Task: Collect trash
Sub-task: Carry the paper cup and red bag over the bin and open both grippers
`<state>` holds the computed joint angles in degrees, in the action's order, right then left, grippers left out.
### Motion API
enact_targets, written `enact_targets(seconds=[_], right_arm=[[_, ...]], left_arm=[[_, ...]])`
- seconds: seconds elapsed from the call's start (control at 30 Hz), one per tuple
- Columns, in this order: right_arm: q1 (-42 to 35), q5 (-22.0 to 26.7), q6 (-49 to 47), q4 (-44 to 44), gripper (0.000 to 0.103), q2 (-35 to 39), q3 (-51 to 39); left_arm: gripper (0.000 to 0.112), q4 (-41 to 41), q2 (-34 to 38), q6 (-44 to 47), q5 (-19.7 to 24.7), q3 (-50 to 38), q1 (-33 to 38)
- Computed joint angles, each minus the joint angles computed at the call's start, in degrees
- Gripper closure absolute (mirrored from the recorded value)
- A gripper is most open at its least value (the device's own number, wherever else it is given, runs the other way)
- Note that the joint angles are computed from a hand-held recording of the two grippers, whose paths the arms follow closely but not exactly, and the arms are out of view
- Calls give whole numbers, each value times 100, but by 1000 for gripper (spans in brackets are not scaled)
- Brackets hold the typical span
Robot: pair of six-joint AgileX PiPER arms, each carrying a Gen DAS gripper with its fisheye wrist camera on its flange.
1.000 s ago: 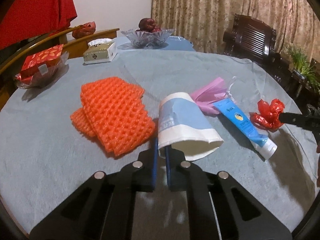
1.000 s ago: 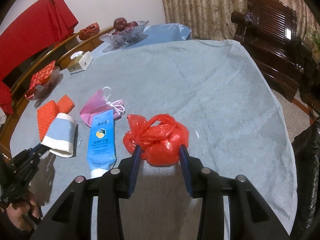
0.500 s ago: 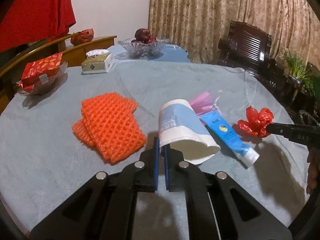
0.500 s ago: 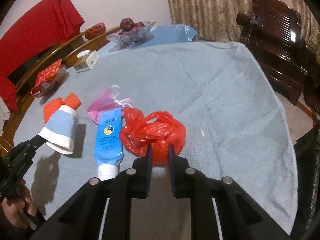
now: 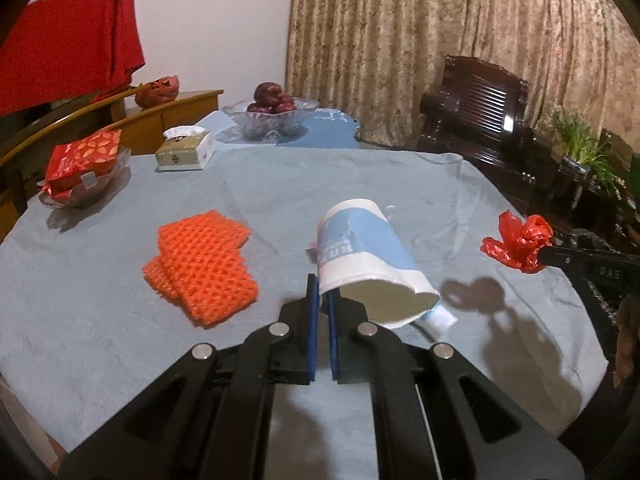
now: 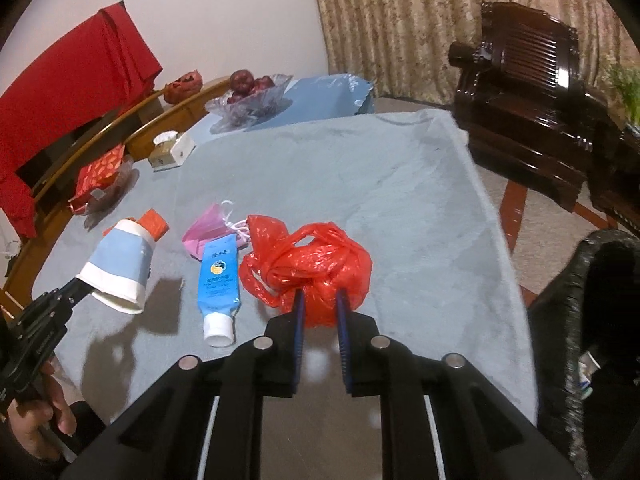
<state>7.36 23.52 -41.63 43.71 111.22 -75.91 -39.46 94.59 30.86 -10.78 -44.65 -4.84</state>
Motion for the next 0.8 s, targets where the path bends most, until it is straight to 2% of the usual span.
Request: enact_targets(seconds=[0.47,0.8], right_arm=[[-1097,106,-865,541,88,-893,891],[-2283,369,-1598,899,88,-1273,1218]], left_arm=[[108,-3066,17,2639,-319,-542,-1549],[108,-4655,796,4067,-522,-1714,-2778]])
